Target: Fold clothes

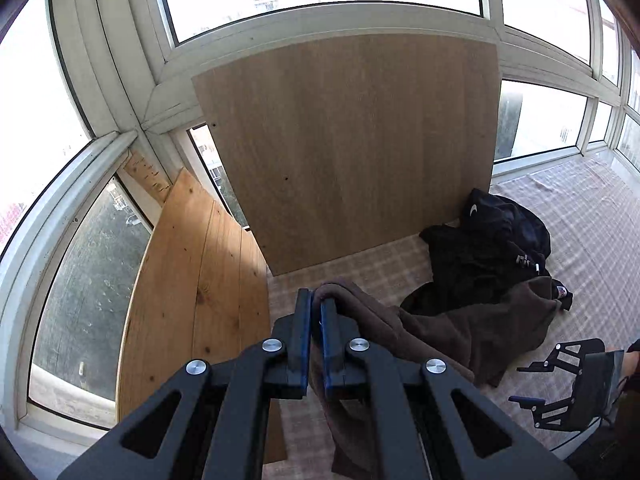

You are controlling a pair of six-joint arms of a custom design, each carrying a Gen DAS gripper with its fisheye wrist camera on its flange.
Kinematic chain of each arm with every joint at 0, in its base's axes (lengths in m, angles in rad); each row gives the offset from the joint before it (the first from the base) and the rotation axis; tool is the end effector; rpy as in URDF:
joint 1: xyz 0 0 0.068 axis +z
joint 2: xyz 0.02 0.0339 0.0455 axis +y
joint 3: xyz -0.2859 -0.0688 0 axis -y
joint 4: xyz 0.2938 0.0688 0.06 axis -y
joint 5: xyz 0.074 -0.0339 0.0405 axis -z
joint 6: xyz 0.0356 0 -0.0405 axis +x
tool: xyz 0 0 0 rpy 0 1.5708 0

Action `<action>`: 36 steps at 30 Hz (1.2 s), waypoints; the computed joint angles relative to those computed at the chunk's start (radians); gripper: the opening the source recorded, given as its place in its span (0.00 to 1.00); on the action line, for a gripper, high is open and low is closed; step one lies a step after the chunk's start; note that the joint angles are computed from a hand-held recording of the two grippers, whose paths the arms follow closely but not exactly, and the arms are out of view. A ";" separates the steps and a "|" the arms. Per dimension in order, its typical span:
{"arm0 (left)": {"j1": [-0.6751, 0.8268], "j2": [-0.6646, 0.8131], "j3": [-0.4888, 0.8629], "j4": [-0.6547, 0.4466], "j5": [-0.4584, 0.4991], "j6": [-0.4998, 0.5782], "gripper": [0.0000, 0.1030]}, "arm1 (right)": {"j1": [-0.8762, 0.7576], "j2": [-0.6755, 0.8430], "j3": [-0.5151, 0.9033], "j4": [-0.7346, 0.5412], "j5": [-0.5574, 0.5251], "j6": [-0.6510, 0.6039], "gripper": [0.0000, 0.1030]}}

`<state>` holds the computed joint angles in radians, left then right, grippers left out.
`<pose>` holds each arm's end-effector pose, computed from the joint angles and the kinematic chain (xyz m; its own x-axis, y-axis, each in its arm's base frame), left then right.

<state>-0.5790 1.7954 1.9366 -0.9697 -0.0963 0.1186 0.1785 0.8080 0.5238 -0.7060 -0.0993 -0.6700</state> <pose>0.3702 -0.2379 0.4123 -0.5545 0.5032 -0.6628 0.5598 0.8149 0.1503 0.1778 0.0357 0.2039 -0.5020 -0.7185 -0.4814 -0.6914 0.6678 -0.2757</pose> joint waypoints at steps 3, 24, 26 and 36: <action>0.006 0.045 0.047 -0.015 0.010 0.000 0.04 | 0.056 0.119 0.030 0.077 -0.007 0.019 0.37; 0.044 0.110 0.123 -0.063 0.020 0.029 0.04 | -0.214 0.435 0.340 -0.034 -0.324 0.062 0.08; 0.042 0.118 0.131 -0.067 0.017 0.039 0.04 | -0.331 0.427 0.417 -0.124 -0.387 0.033 0.08; -0.010 0.360 0.299 -0.137 0.087 0.031 0.08 | -0.769 0.735 0.813 -0.486 -0.492 -0.068 0.08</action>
